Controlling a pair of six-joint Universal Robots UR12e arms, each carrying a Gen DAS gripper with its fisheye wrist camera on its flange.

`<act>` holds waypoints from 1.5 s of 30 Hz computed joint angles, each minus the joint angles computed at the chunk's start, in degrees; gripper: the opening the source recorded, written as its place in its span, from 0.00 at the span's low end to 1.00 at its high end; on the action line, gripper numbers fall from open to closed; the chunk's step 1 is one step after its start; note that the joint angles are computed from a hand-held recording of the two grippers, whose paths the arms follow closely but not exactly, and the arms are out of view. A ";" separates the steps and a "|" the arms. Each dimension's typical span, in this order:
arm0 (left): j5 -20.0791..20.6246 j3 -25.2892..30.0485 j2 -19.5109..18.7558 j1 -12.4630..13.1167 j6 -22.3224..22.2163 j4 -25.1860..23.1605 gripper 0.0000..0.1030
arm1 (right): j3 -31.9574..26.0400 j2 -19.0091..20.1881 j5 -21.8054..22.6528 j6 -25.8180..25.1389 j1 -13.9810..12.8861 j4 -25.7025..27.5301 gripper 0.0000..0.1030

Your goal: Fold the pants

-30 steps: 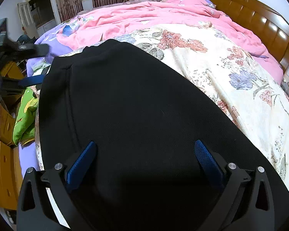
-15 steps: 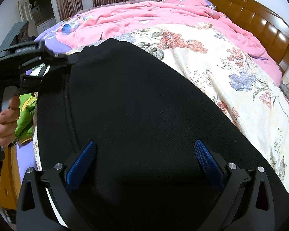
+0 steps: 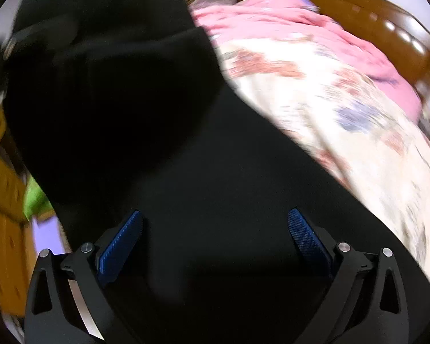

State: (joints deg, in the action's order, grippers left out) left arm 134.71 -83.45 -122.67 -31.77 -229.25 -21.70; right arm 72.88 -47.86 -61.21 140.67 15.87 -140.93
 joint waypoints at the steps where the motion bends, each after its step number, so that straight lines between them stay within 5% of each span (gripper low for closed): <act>1: 0.40 1.16 -0.68 -0.50 1.43 -0.25 0.11 | 0.85 -0.74 0.62 2.37 -1.46 -1.13 0.95; 6: 0.59 9.26 -6.88 -3.48 13.16 -1.73 0.11 | 1.97 -1.60 4.81 18.16 -8.18 -3.72 0.95; 11: -4.40 17.39 -13.35 -5.21 22.57 -10.57 0.19 | 4.21 -2.66 4.95 22.02 -11.13 -5.36 0.95; 12: -5.05 17.95 -13.91 -5.39 23.84 -11.40 0.28 | 4.41 -2.76 5.09 21.73 -11.23 -4.97 0.95; 15: -6.52 16.32 -13.77 -6.14 30.14 -5.43 0.77 | 5.36 -3.32 5.54 19.03 -11.12 -4.30 0.95; 17: -6.09 14.32 -12.65 -6.43 30.63 -2.82 0.82 | 6.45 -4.04 7.12 16.59 -11.10 -4.24 0.95; 22: 0.19 8.23 -7.62 -6.20 19.43 -10.27 0.86 | 7.51 -5.54 13.75 5.59 -10.62 4.92 0.94; 27: 3.15 2.34 -3.20 -5.02 4.82 -18.41 0.86 | 5.59 -5.28 16.47 -0.39 -9.79 22.10 0.92; 31: 1.25 0.11 -2.06 -4.67 2.86 -18.73 0.86 | 4.03 -4.35 18.76 0.27 -9.19 26.37 0.92; 33: 0.21 -0.60 -2.00 -4.65 3.44 -17.24 0.86 | 1.68 -3.22 21.19 0.00 -8.69 31.72 0.83; 37: -1.66 -0.38 -2.94 -4.78 4.33 -13.96 0.87 | 0.86 -2.28 19.83 5.97 -7.10 27.34 0.66; 40: -2.61 -0.09 -3.59 -4.50 3.22 -12.71 0.87 | 2.13 -2.72 20.15 9.37 -6.90 21.27 0.19; 45: -3.33 -0.44 -3.65 -3.58 0.89 -9.13 0.88 | 8.23 -6.32 20.06 9.04 -6.81 4.38 0.18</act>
State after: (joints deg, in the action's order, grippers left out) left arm 131.38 -83.89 -126.32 -35.35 -228.35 -30.83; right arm 81.11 -54.18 -41.15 149.71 9.06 -136.56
